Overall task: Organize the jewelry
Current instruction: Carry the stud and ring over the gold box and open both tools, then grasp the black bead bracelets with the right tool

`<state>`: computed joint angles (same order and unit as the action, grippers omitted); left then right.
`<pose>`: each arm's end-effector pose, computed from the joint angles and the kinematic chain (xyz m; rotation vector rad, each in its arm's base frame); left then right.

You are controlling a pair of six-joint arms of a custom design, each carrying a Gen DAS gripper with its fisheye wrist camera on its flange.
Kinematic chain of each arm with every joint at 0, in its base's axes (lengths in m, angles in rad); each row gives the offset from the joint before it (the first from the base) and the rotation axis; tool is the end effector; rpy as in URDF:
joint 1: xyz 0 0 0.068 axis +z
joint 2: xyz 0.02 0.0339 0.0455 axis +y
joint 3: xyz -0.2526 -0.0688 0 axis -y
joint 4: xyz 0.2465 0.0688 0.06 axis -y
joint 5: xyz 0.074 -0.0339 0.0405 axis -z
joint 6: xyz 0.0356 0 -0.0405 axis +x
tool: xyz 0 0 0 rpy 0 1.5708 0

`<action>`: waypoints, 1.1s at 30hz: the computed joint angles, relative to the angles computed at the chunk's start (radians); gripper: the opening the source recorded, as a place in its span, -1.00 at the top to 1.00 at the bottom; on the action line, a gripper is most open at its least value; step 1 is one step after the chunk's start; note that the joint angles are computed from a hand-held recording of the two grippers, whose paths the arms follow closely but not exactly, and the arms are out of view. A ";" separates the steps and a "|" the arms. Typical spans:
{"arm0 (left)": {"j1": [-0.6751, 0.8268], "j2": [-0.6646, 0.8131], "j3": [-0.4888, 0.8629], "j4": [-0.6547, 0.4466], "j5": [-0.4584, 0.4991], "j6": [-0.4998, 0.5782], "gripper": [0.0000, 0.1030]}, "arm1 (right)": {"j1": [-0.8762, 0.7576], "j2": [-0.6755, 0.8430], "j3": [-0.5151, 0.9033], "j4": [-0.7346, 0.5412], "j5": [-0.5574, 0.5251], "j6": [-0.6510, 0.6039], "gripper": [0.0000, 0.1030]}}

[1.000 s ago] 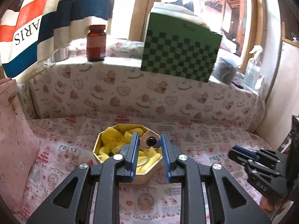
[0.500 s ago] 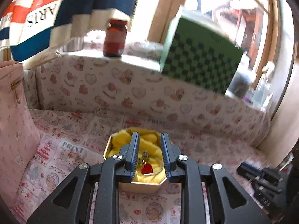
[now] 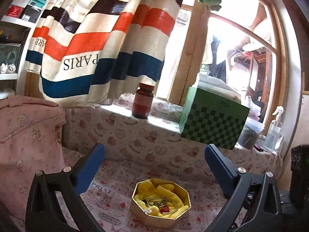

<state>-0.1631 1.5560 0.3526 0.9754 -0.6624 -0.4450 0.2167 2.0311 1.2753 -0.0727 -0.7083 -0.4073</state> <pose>0.2603 -0.0207 0.1345 -0.6948 1.6088 0.1525 0.4062 0.1131 0.1399 -0.9958 2.0359 0.7426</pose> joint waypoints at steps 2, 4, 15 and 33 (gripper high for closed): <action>0.010 -0.009 -0.010 0.005 0.008 -0.013 -0.98 | 0.041 0.017 0.037 -0.025 -0.007 0.024 0.73; 0.015 -0.026 -0.028 0.015 0.012 -0.031 -0.98 | 0.078 0.045 0.088 -0.062 -0.018 0.044 0.73; 0.047 -0.064 -0.055 0.004 0.091 -0.089 -0.99 | 0.169 0.163 0.210 -0.075 0.056 0.130 0.71; -0.162 0.061 -0.024 0.204 -0.147 0.151 -0.99 | -0.122 -0.095 -0.127 0.258 0.076 0.126 -0.74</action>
<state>-0.3246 1.6166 0.3289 1.1790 -0.8096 -0.2937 0.0951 1.9360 1.1482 0.1848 -0.6321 -0.2810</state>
